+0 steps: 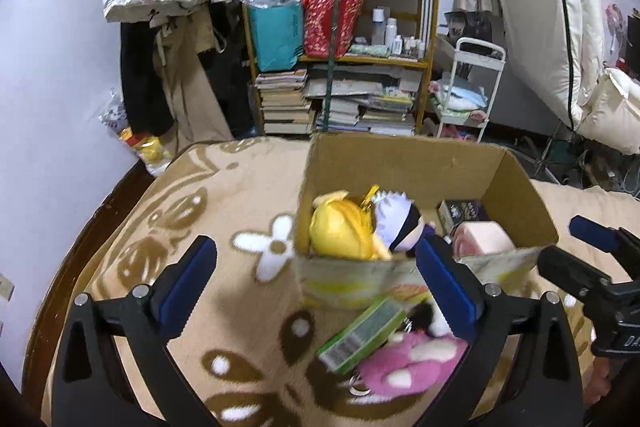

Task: Organize soft objects
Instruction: 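Withdraw both tools toward the green juice box and white fluffy plush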

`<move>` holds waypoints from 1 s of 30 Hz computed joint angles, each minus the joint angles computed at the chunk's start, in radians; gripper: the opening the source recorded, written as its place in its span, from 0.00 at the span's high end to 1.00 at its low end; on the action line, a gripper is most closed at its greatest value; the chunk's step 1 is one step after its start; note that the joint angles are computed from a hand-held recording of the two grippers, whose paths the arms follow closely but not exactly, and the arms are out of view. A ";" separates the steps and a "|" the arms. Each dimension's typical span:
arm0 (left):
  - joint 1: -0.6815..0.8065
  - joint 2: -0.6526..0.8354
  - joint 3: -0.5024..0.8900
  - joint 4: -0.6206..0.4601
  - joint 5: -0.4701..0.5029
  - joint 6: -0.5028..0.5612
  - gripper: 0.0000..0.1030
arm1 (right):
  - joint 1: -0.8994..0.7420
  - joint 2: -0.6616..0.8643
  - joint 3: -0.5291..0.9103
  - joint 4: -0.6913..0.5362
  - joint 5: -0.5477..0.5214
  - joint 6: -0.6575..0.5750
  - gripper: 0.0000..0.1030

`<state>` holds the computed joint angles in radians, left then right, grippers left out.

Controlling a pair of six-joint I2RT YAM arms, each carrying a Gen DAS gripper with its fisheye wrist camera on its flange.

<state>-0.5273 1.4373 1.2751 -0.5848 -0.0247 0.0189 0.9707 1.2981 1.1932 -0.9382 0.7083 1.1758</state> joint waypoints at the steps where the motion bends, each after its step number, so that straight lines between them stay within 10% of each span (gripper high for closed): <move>1: 0.006 -0.004 0.001 -0.015 0.001 0.000 0.04 | 0.009 0.002 0.004 -0.009 -0.002 0.015 0.01; 30: 0.026 0.112 0.058 -0.207 0.049 0.107 0.04 | -0.055 0.050 -0.097 0.111 -0.259 0.035 0.01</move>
